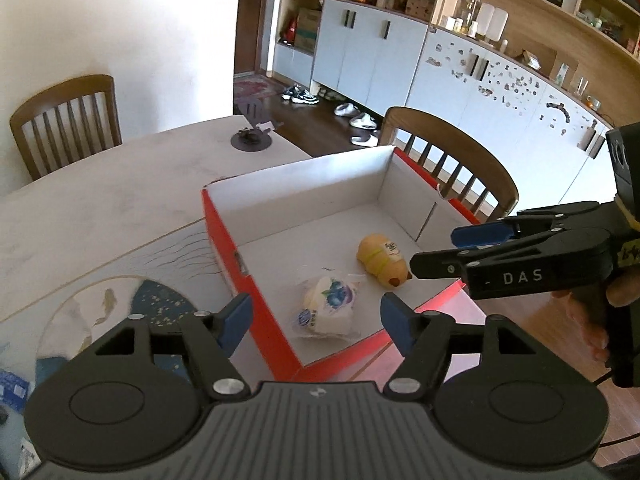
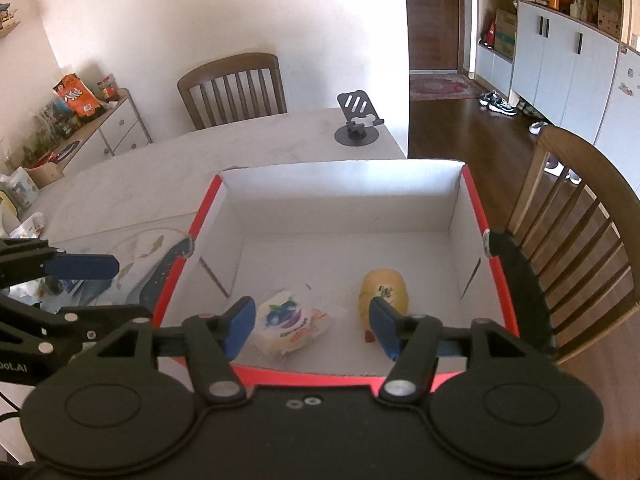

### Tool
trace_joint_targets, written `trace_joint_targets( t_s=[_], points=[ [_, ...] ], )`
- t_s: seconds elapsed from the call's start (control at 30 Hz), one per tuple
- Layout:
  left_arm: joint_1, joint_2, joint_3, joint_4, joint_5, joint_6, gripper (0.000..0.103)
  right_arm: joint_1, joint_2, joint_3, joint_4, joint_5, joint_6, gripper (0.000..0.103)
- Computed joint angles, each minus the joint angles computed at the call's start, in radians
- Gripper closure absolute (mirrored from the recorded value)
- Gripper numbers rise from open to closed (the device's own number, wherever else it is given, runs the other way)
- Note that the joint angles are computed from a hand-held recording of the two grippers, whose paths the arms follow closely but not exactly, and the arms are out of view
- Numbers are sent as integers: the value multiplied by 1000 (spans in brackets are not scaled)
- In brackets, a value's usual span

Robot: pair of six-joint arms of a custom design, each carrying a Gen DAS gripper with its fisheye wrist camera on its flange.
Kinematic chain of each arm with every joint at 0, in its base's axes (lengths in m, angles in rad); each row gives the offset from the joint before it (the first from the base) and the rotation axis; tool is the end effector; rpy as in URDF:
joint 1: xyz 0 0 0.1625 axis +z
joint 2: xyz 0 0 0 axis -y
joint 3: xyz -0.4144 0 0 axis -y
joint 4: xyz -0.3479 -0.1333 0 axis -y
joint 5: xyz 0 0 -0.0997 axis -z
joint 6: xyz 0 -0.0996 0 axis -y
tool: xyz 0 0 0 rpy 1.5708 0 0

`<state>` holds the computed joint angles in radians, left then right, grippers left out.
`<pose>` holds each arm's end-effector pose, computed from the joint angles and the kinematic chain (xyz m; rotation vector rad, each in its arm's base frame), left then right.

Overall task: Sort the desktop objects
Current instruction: 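Withdraw both grippers from the red box back to the table items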

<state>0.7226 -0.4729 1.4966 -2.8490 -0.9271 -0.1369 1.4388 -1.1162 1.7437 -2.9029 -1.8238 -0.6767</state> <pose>-0.3722 -0.5856 0.0021 0.8023 2.4789 -0.7039 0.0282 -0.6110 0.3217 0.5697 -2.4818 0.7324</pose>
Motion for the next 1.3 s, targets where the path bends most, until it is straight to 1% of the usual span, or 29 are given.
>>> trace_joint_targets(
  t_s=[0.07,0.1,0.13,0.2,0.23,0.27,0.37,0.47,0.53,0.63,0.73,0.9,1.07,1.3],
  points=[
    [-5,-11,24,-14,19,-5,27,1,-5,20,-26,4,5,33],
    [-6,-18,37,-21,27,-6,24,3,-6,33,-49,4,5,28],
    [-7,-24,50,-29,33,-7,23,6,-5,45,-72,0,2,27],
    [-7,-39,76,-39,41,-14,22,9,-9,71,-102,-1,1,25],
    [-8,-45,86,-42,48,-20,18,10,-12,81,-109,0,3,24],
    [-7,-52,99,-47,57,-26,17,13,-13,93,-123,0,4,24],
    [-3,-76,138,-71,55,-35,16,21,-16,125,-156,0,7,23],
    [0,-97,171,-94,61,-39,12,34,-17,159,-191,-6,6,23],
    [2,-113,199,-120,63,-39,2,44,-14,176,-207,-10,8,23],
    [8,-145,243,-152,58,-42,1,61,-7,198,-233,-19,14,22],
    [14,-176,286,-180,69,-42,0,79,1,218,-257,-28,29,22],
    [26,-235,358,-204,86,-49,0,113,22,256,-317,-42,29,19],
    [40,-295,429,-221,106,-40,0,150,59,280,-370,-66,64,17],
    [73,-375,520,-260,118,-28,0,211,134,315,-466,-100,74,16]
  ],
)
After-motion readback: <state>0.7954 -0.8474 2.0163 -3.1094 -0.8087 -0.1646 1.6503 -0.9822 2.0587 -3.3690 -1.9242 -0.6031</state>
